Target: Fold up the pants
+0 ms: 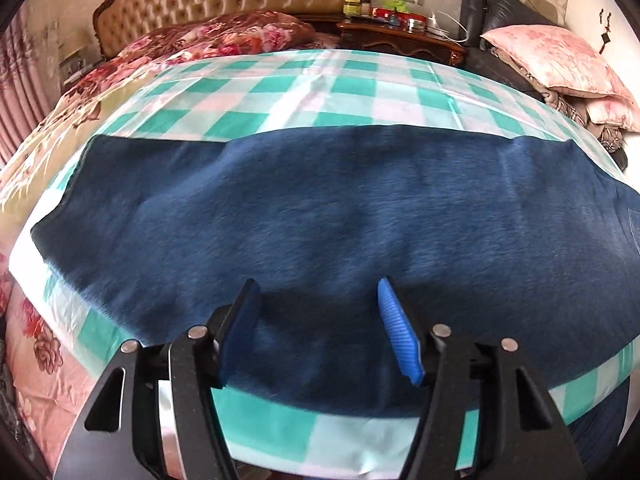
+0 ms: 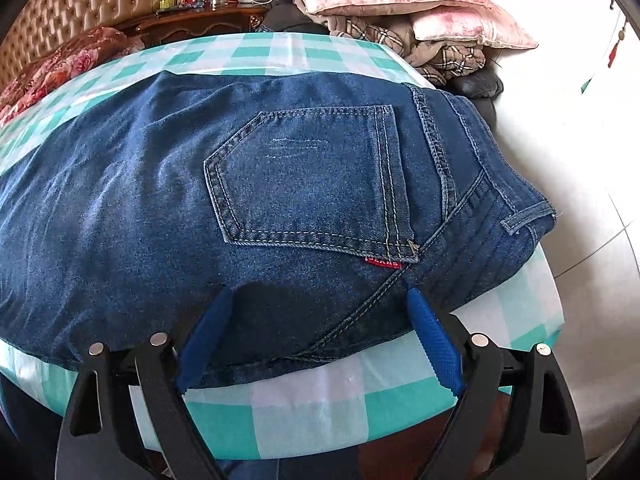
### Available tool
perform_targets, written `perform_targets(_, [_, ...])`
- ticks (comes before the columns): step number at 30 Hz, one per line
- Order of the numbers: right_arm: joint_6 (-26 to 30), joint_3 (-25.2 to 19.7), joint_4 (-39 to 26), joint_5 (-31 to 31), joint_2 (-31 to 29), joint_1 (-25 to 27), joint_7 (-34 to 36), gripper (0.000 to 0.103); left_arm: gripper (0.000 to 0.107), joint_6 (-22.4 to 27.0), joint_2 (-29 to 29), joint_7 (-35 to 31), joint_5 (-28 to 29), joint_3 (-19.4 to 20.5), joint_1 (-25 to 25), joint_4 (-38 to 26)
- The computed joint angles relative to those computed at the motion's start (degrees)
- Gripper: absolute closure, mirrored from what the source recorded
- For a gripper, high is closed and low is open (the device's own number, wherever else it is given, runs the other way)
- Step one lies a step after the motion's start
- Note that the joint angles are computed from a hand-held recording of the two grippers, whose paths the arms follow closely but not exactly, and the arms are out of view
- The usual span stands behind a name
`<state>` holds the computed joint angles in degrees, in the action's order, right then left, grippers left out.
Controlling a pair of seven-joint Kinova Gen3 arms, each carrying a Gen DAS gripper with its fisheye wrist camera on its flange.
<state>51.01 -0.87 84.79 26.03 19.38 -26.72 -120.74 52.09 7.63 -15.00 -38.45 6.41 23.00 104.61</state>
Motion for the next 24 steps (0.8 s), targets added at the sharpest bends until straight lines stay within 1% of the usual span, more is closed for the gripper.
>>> perform_targets(4, [1.45,0.28,-0.61,1.71,0.37,-1.26,-1.04,0.018,0.045,0.08,-2.02,1.83,-0.40,0.40,0.03,2.15])
perform_targets(7, [2.64,-0.30,-1.54,1.14,0.46,-0.81,-0.05,0.018,0.045,0.21,-3.04,3.35,-1.05,1.01,-0.19,3.48])
perform_targets(8, [3.00,0.30,-1.82,1.06,0.42,-1.36,0.04,0.018,0.045,0.04,-3.25,3.73,-1.28,1.21,-0.34,3.81])
perform_targets(9, [2.43,1.72,-1.37,1.92,-0.05,-2.98,-0.38,0.018,0.045,-0.09,-3.52,4.36,-1.74,1.45,-0.35,4.33])
perform_targets(10, [0.92,2.12,-0.33,3.70,-1.09,-4.09,-1.44,0.018,0.045,-0.17,-3.63,4.70,-2.06,1.68,-0.42,4.57])
perform_targets(11, [-1.41,1.80,0.98,4.55,-2.14,-4.14,-1.97,0.018,0.045,-0.14,-3.63,5.19,-2.56,1.94,-0.36,4.78])
perform_targets(12, [-3.74,0.42,1.72,4.46,-3.38,-3.37,-1.59,0.018,0.045,-0.09,-3.62,5.71,-3.04,2.13,-0.30,4.95])
perform_targets(13, [-6.07,-1.97,2.18,3.45,-4.38,-1.54,-0.49,0.018,0.045,0.01,-3.58,6.06,-3.17,2.26,-0.31,4.92])
perform_targets(14, [-7.78,-3.29,2.63,2.45,-4.77,-0.20,0.52,0.018,0.045,0.03,-3.45,6.16,-3.21,2.31,-0.38,4.79])
perform_targets(15, [-8.56,-3.93,2.57,2.35,-4.62,0.07,0.81,0.019,0.044,-0.04,-3.50,6.49,-3.46,2.36,-0.34,4.93])
perform_targets(17, [-7.60,-3.14,0.88,-0.14,-2.90,-0.86,3.82,0.030,0.044,-0.39,-3.62,7.87,-4.57,2.53,-0.06,5.59])
perform_targets(18, [-5.85,-3.30,-0.50,-1.26,-1.48,-0.87,5.38,0.037,0.044,-0.43,-3.69,8.39,-5.05,2.65,0.09,5.84])
perform_targets(20, [-2.53,-2.54,-2.44,-2.29,0.82,-1.50,6.23,0.039,0.044,-0.52,-4.18,9.48,-5.17,2.68,0.02,6.10])
perform_targets(21, [-2.26,-1.94,-2.21,-2.97,1.00,-1.95,6.29,0.039,0.044,-0.98,-4.68,11.16,-5.90,2.74,-0.06,6.58])
perform_targets(22, [-2.93,-2.40,-1.25,-3.29,0.70,-1.43,6.28,0.039,0.044,-2.37,-5.83,11.92,-6.47,2.18,-0.23,7.07])
perform_targets(23, [-4.14,-1.97,-0.26,-3.16,0.32,-1.65,6.27,0.039,0.045,-2.88,-6.23,11.74,-7.58,2.45,-1.14,6.86])
perform_targets(24, [-4.72,-1.74,0.33,-2.47,0.14,-2.05,6.41,0.038,0.051,-2.47,-5.91,10.63,-8.13,2.52,-1.70,6.05])
